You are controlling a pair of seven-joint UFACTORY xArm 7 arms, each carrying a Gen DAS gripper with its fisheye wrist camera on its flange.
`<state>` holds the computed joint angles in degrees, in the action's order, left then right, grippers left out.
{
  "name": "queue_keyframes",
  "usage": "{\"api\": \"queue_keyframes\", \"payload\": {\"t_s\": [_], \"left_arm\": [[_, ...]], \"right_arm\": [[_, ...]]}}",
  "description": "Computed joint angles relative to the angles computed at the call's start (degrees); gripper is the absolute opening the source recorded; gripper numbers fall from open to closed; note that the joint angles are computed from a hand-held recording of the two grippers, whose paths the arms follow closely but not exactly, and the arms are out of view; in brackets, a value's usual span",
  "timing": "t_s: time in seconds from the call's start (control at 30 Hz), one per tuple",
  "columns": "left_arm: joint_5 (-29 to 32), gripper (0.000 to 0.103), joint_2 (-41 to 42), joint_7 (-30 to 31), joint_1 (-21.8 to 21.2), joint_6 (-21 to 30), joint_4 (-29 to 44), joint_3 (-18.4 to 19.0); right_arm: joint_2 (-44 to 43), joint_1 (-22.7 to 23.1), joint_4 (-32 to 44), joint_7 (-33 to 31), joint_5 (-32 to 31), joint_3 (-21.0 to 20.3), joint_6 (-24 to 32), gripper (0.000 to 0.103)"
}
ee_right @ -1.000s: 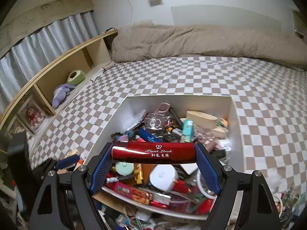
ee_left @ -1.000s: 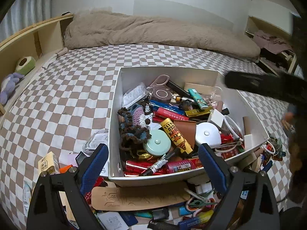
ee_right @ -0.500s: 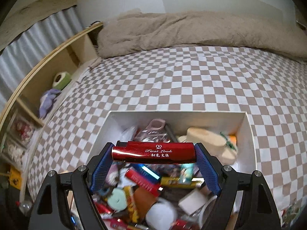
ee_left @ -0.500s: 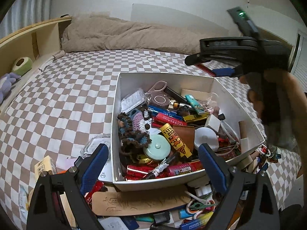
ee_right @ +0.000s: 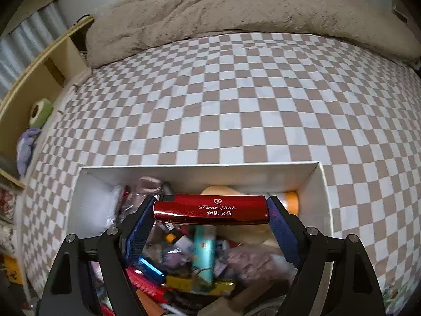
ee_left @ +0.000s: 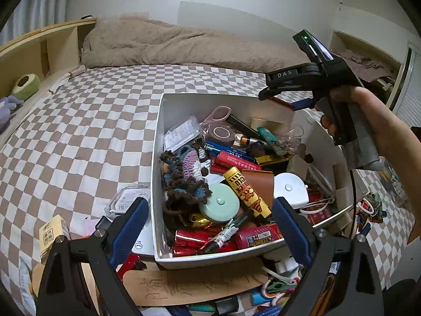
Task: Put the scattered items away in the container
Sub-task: 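Open the left tool to drop the black-silver lighter while the right tool releases the red lighter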
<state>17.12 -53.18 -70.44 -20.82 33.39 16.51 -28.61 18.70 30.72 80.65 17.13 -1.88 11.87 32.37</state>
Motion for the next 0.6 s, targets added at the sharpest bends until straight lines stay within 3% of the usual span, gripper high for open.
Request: {"api": "queue_keyframes", "payload": {"t_s": [0.13, 0.2, 0.23, 0.27, 0.6], "left_arm": [[0.1, 0.095, 0.0, 0.1, -0.1, 0.1, 0.0, 0.0], [0.2, 0.095, -0.1, 0.1, -0.1, 0.0, 0.0, 0.1], [0.2, 0.095, -0.1, 0.1, -0.1, 0.0, 0.0, 0.0], [0.2, 0.095, 0.0, 0.0, 0.0, 0.0, 0.1, -0.1], [0.2, 0.095, -0.3, -1.2, -0.9, 2.2, 1.7, -1.6]], "right_arm": [[-1.0, 2.6, -1.5, 8.1, -7.6, -3.6, -2.0, 0.084], [-1.9, 2.3, -2.6, 9.8, -8.5, -3.4, -3.4, 0.088], [-2.4, 1.7, -3.4, 9.7, -8.1, -2.9, -4.1, 0.098], [-3.1, 1.2, -4.3, 9.4, -7.5, -2.3, -4.9, 0.100], [-10.0, -1.1, -11.8, 2.8, -2.4, 1.3, -7.7, 0.100]]}}
